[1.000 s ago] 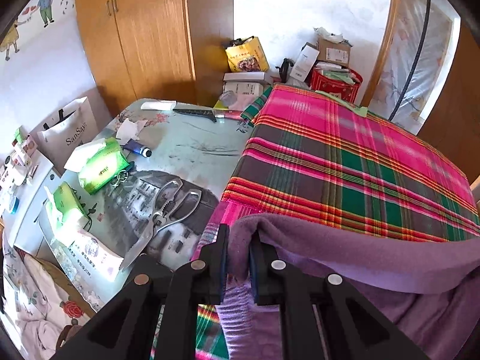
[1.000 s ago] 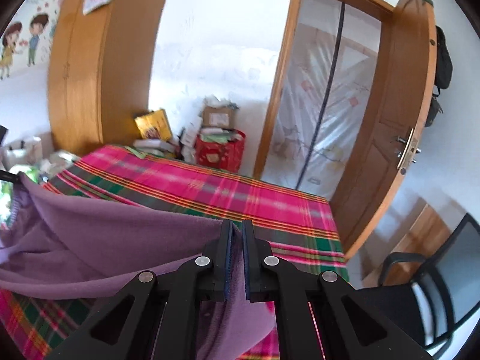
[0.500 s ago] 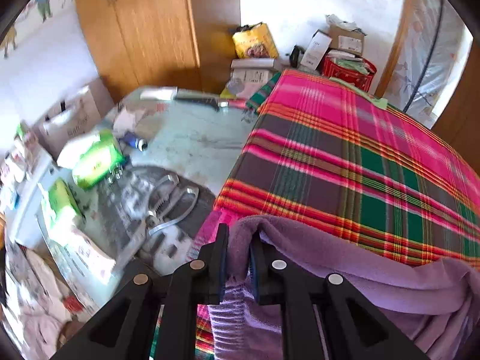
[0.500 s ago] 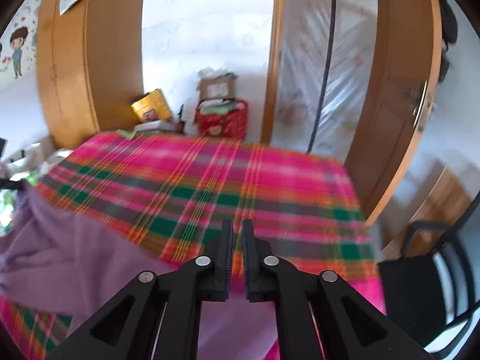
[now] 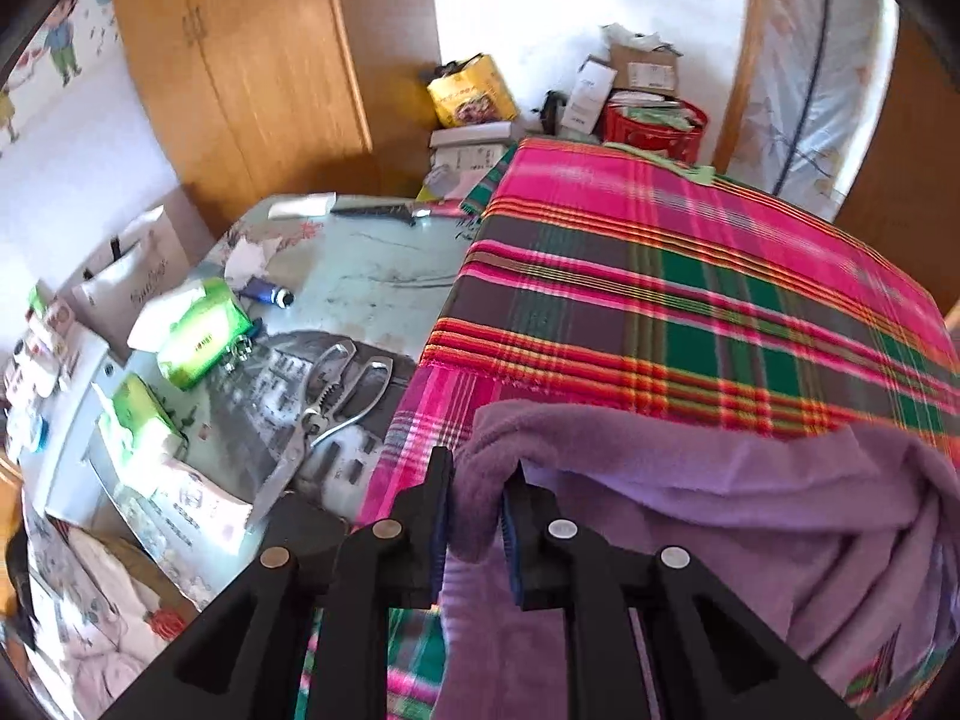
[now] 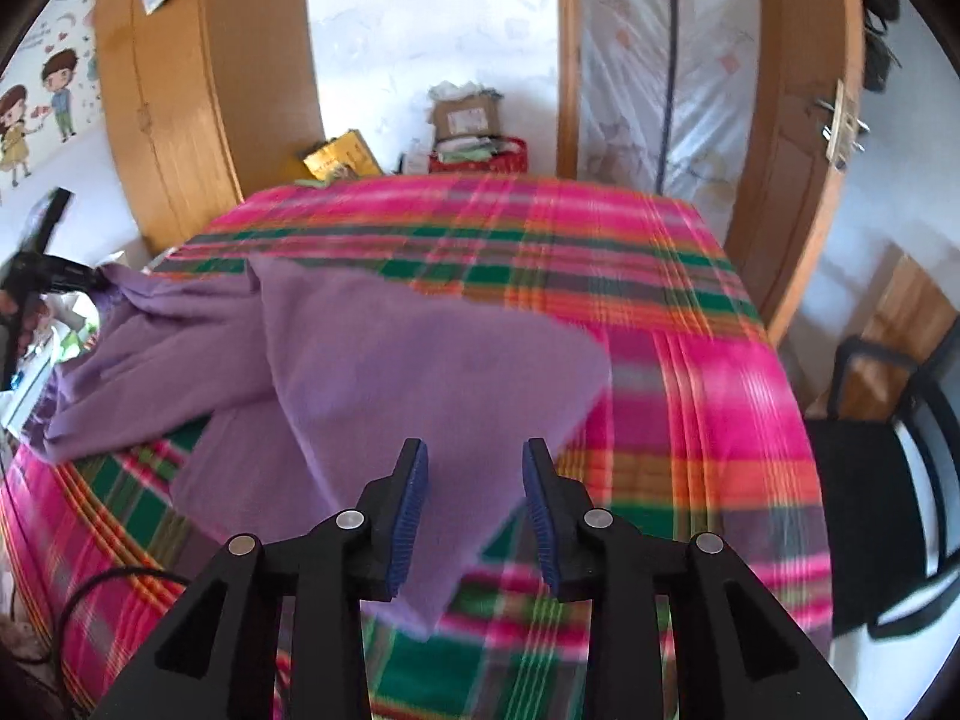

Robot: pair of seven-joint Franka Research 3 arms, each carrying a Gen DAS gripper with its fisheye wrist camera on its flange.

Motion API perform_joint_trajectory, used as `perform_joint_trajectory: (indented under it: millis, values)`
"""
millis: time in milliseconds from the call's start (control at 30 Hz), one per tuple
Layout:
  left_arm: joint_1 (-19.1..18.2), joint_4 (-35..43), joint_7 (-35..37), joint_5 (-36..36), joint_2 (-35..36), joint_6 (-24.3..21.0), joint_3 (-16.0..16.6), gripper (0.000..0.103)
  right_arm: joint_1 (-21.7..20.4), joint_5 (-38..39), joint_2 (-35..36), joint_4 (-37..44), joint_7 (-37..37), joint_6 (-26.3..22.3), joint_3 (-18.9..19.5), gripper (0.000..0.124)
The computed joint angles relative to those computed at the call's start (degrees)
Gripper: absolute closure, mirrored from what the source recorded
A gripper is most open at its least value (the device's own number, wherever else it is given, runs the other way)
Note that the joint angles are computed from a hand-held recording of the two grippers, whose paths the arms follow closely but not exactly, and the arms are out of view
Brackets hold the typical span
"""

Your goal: Fold clothes

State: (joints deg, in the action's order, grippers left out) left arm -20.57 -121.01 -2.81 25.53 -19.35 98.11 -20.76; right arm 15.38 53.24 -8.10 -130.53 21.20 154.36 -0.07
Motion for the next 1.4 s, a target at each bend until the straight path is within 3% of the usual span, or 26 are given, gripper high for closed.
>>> perform_joint_trajectory:
  millis: [100,267,400,533,800,933,1000,1167,1267,1400]
  values:
    - [-0.39,-0.18,-0.44,-2.8,-1.06,-2.29,0.31,0.083,-0.16,0.43,-1.82,-3.04,1.08,-0.34,-0.3,0.09]
    - [-0.55,-4.81,-3.06,-7.42,-6.11,1.39,1.12,0.078,-0.18,2.89,-4.44,-6.16,0.97,-2.52,-1.62,0.09]
    - [-1.2,-0.81,-3.18,-4.67,-3.35,-1.85,-2.05,0.078,-0.47,2.94,-5.94,-7.79,1.27,-4.64,-2.23,0.089]
    - [-3.07,6.86,-2.37,1.47,2.66,-9.14,-5.68,0.078,-0.43,3.19,-6.05,-7.98,1.74,-6.33,-2.39,0.089]
    - [-5.42,0.86,-6.92,-4.68,-3.79,-9.22,-2.65,0.078,-0.91,6.23,-1.93,-4.47,5.77,-8.25,-1.91,0.089]
    - [-5.58,-0.61,-10.7,-6.28,-5.65,-10.05,-3.85,0.078,-1.87,7.23,-0.72,-3.25,7.54,-10.54,-1.58,0.089]
    - [-5.88,0.2,-10.4,-5.06,-4.28,-8.0,-4.31,0.078,-2.02,7.6,-0.79,-3.29,7.5,-10.1,-1.2,0.089]
    - [-6.43,5.05,-3.62,0.86,3.97,3.25,-4.12,0.078,-1.57,9.65,-1.01,-3.21,6.84,-8.05,-0.4,0.111]
    - [-6.62,9.61,1.9,3.4,11.32,10.99,-3.17,0.078,-1.0,12.38,-2.4,-3.34,4.34,-7.45,-0.69,0.114]
    - [-8.32,18.92,9.02,7.6,22.54,14.87,-2.01,0.078,-0.48,17.81,-4.51,-2.61,0.35,-6.95,-1.63,0.115]
